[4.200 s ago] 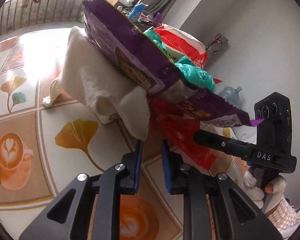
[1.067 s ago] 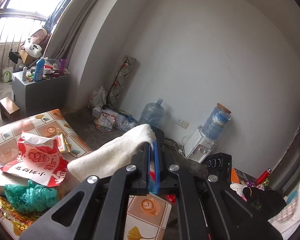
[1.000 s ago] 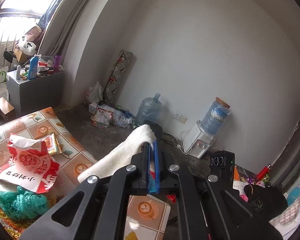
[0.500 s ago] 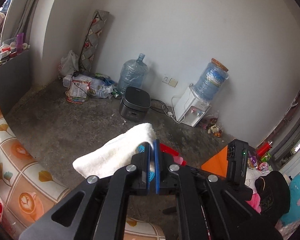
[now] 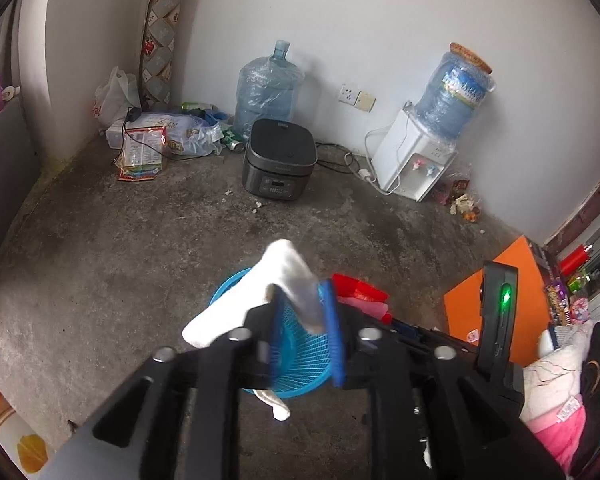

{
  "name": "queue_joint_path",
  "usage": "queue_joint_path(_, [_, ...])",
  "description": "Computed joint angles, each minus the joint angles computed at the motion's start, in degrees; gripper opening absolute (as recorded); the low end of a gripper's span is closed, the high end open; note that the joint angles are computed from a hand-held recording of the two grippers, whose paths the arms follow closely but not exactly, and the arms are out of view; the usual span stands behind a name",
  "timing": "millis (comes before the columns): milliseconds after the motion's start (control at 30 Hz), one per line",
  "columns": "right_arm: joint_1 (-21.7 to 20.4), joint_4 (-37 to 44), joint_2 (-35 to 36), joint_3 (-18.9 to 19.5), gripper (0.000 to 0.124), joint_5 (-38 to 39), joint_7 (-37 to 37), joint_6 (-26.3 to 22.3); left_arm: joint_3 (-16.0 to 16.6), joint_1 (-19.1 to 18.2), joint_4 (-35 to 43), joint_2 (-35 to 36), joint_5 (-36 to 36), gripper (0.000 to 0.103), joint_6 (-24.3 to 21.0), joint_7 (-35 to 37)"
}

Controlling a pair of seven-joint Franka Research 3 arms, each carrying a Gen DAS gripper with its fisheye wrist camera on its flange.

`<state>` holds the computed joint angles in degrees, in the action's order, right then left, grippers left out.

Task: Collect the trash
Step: 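Lift the red wrapper and white cloth and carry both over the wastebasket, then open both tools to drop the wrapper and cloth into the wastebasket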

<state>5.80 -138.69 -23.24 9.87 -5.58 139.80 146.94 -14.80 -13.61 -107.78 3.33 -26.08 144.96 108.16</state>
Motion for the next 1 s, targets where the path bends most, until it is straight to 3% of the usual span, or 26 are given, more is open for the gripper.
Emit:
queue_joint_path(33, [-0.26,0.24,1.27,-0.2,0.05,-0.12,-0.18,-0.04,0.23,-0.59,0.2,1.61,4.7,0.055,1.84,-4.53])
queue_joint_path(67, [-0.23,0.35,2.63,-0.56,0.058,-0.05,-0.7,-0.12,0.33,-0.75,0.3,2.84,6.8,0.055,3.1,-7.22])
queue_joint_path(167, [0.8,0.94,4.5,-1.53,0.058,0.81,-2.26,-3.32,0.02,0.52,0.9,4.46,6.78,0.055,2.79,-10.86])
queue_joint_path(300, [1.71,-1.61,2.25,-1.63,0.058,1.19,-3.34,-0.26,-1.01,2.54,-2.18,1.33,-0.72,0.055,5.48,-4.14])
queue_joint_path(467, [1.65,-2.46,-0.08,-0.82,0.058,2.02,-3.94,3.28,0.58,2.04,-4.63,-3.79,-6.28,0.055,6.51,0.78])
queue_joint_path(633, [-0.81,-1.28,-3.42,3.24,0.059,-2.73,-1.87,6.08,4.45,0.28,-9.56,-12.27,-10.06,0.056,5.93,4.25])
queue_joint_path(767, [-2.97,0.73,-6.02,7.94,0.081,-8.73,-0.51,8.63,9.16,-1.43,-13.52,-20.44,-11.27,0.058,2.3,5.1])
queue_joint_path(867, [-3.97,2.26,-7.24,10.68,0.095,-11.72,-0.01,11.34,11.59,-1.06,-15.27,-26.02,-7.51,0.058,-1.22,3.27])
queue_joint_path(1000, [-2.55,4.08,-7.16,11.65,0.095,-11.64,-1.99,14.84,15.32,-0.49,-19.67,-35.09,-3.59,0.059,-2.68,2.31])
